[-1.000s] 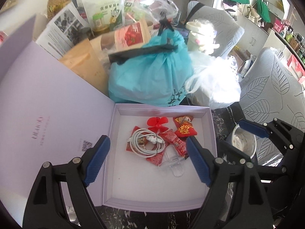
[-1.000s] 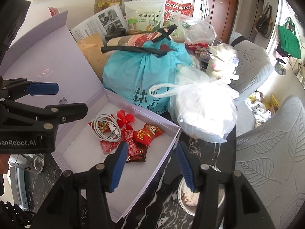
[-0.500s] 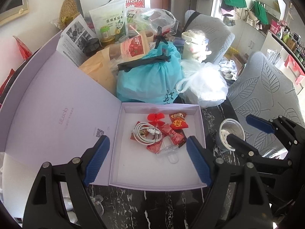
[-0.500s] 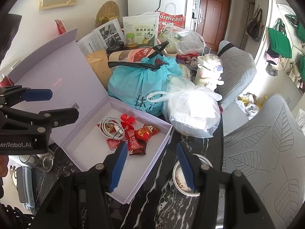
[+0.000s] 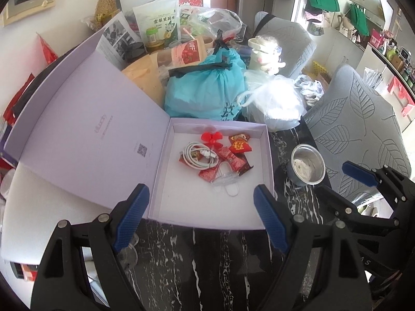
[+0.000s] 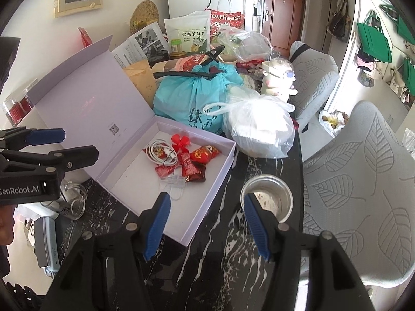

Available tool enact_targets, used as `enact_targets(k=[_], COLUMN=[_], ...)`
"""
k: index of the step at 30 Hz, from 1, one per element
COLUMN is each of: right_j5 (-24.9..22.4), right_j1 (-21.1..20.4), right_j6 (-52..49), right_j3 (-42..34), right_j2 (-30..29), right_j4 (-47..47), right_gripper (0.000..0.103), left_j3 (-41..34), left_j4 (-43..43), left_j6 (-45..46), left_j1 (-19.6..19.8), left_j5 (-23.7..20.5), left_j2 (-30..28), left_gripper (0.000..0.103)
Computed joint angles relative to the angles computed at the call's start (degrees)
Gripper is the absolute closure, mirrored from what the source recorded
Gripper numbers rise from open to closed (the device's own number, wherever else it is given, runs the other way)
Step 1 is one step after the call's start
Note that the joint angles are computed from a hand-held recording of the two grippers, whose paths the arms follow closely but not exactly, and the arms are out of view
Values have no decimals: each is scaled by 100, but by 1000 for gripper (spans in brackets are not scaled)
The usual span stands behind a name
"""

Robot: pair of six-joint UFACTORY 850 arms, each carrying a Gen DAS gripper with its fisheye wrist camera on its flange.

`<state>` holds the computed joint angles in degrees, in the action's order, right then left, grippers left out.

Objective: Organize objects

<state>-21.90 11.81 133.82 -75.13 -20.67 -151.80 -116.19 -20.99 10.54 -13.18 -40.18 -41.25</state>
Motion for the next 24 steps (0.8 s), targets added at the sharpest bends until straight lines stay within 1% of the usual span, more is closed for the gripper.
enact_targets(k=[12,16,24], right_j5=[-330,-507,-754], right_j1=[42,63,57], right_j6=[209,146,216], right_j3=[720,909,1160], right_j2=[286,312,368], right_j4=[-157,-46,-139], right_gripper=[43,43,43], left_j3=[1183,1450,1849], left_j4=[-5,32,120], left_j6=[-110,-172,-349], left_j1=[-28,-50,-88], left_j5=[255,285,354], left_j2=[695,839,1059], left_gripper=[21,21,21])
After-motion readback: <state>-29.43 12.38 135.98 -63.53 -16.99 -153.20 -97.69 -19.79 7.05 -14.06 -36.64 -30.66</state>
